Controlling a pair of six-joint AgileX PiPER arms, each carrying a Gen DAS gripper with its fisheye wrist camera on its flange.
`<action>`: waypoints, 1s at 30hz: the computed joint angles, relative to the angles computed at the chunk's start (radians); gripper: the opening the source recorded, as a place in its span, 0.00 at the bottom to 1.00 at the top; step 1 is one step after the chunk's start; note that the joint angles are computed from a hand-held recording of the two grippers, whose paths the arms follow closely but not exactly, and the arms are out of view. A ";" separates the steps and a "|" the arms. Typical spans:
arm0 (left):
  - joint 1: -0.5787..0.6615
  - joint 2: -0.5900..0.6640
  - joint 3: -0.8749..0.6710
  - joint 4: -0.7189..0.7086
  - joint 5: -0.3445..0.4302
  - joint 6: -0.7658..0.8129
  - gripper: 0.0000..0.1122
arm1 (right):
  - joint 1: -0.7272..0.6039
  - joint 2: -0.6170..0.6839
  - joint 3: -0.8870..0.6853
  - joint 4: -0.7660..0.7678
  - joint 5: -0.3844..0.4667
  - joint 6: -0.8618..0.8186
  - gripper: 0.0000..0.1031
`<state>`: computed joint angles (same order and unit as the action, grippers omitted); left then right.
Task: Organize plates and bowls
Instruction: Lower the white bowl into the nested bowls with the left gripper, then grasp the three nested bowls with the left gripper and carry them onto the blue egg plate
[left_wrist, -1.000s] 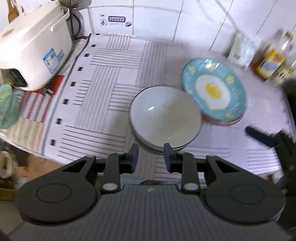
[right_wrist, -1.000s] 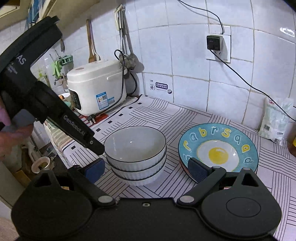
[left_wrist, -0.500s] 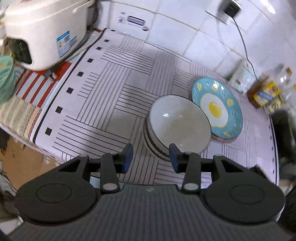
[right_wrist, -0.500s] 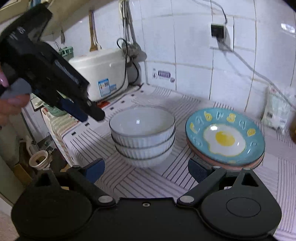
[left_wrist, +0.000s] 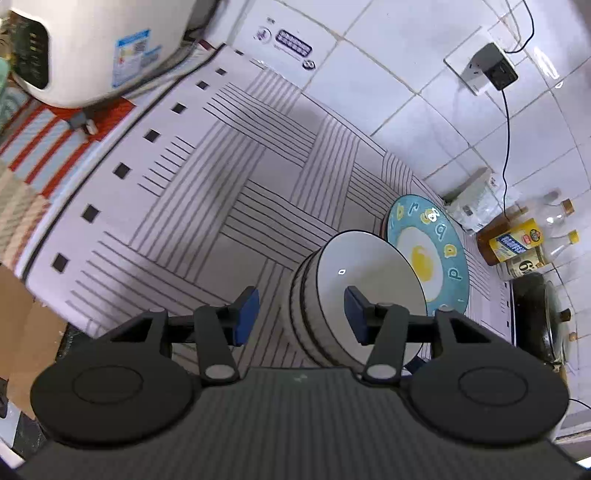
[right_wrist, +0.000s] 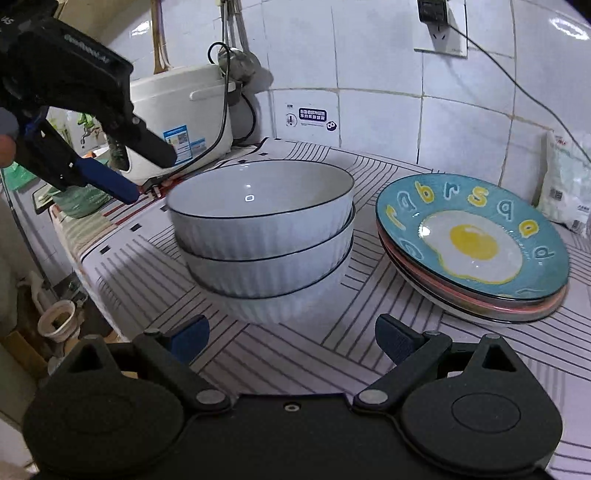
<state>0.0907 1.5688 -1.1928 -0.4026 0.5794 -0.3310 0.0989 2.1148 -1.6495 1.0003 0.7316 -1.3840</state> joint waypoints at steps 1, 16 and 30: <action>0.002 0.018 -0.013 -0.016 0.006 0.021 0.45 | 0.005 0.012 -0.011 0.007 -0.003 -0.003 0.96; 0.031 0.245 -0.105 -0.250 -0.004 0.269 0.46 | 0.061 0.143 -0.158 0.026 0.012 -0.058 0.96; 0.040 0.280 -0.135 -0.337 0.053 0.415 0.38 | 0.047 0.213 -0.254 0.046 0.088 -0.054 0.98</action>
<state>0.1309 1.8490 -1.3278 -0.7401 0.6327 0.0836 0.1455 2.3274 -1.9031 1.0460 0.8200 -1.4380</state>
